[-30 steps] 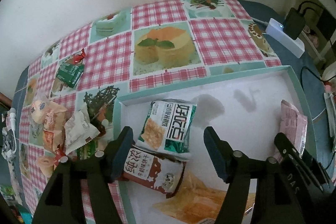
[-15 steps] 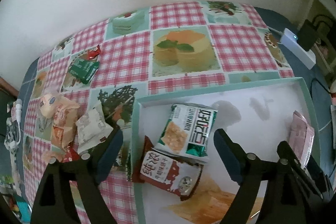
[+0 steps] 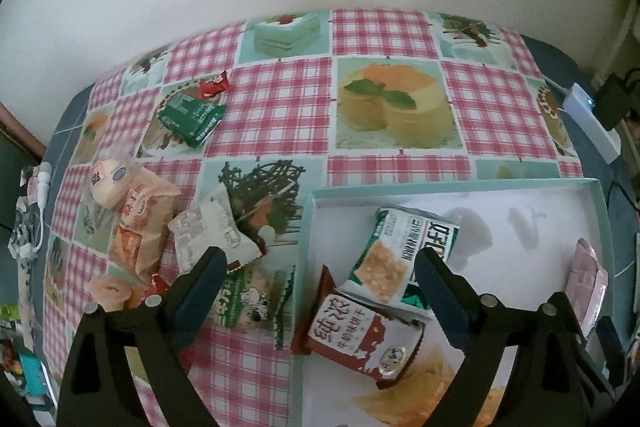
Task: Organize snacks
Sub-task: 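Withdraw both tools from the tray back over the snack pile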
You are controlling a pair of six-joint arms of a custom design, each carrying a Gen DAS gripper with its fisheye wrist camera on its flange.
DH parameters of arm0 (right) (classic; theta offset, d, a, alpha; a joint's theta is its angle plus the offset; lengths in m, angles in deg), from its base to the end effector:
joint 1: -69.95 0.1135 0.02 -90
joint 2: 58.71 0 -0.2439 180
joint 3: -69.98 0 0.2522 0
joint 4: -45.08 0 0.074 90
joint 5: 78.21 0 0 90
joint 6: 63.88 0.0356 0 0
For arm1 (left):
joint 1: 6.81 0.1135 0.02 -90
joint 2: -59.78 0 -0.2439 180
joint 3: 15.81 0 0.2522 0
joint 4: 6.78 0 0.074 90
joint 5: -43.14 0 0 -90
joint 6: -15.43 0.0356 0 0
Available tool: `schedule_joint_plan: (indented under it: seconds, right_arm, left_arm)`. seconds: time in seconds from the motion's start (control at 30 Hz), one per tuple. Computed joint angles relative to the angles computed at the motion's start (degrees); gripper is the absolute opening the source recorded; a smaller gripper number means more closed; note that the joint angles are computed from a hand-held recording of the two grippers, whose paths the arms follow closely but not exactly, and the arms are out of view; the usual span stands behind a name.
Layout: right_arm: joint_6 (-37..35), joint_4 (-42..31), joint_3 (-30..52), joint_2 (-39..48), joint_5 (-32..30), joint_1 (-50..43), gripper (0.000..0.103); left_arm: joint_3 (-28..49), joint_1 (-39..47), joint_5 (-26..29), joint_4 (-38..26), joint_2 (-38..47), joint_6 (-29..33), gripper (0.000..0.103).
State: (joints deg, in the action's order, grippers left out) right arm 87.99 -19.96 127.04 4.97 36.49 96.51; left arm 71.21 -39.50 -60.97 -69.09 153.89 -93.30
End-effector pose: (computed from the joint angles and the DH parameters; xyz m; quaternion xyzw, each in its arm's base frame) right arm 0.1818 0.0743 0.2021 0.3250 0.9086 -0.0428 0.2588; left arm 0.2790 -0.1687 0.2241 0.0969 0.9719 0.0319 0.2123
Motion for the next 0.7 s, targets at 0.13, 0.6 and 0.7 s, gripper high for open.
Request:
schedule_joint_plan:
  seconds: [0.13, 0.6, 0.7]
  right_arm:
    - [-0.09, -0.03, 0.06, 0.23, 0.26, 0.38, 0.103]
    - [6.86, -5.39, 5.64, 1.20, 4.71, 8.33, 0.103]
    - [9.55, -7.93, 7.74, 2.35, 5.95, 11.42, 0.103]
  left_arm:
    - [0.34, 1.08, 1.58, -0.28, 0.12, 0.58, 0.095]
    - [-0.86, 11.11, 4.54, -3.91, -5.54, 4.60, 0.095]
    - [-1.28, 15.32, 6.35, -4.98, -7.30, 5.71, 0.095]
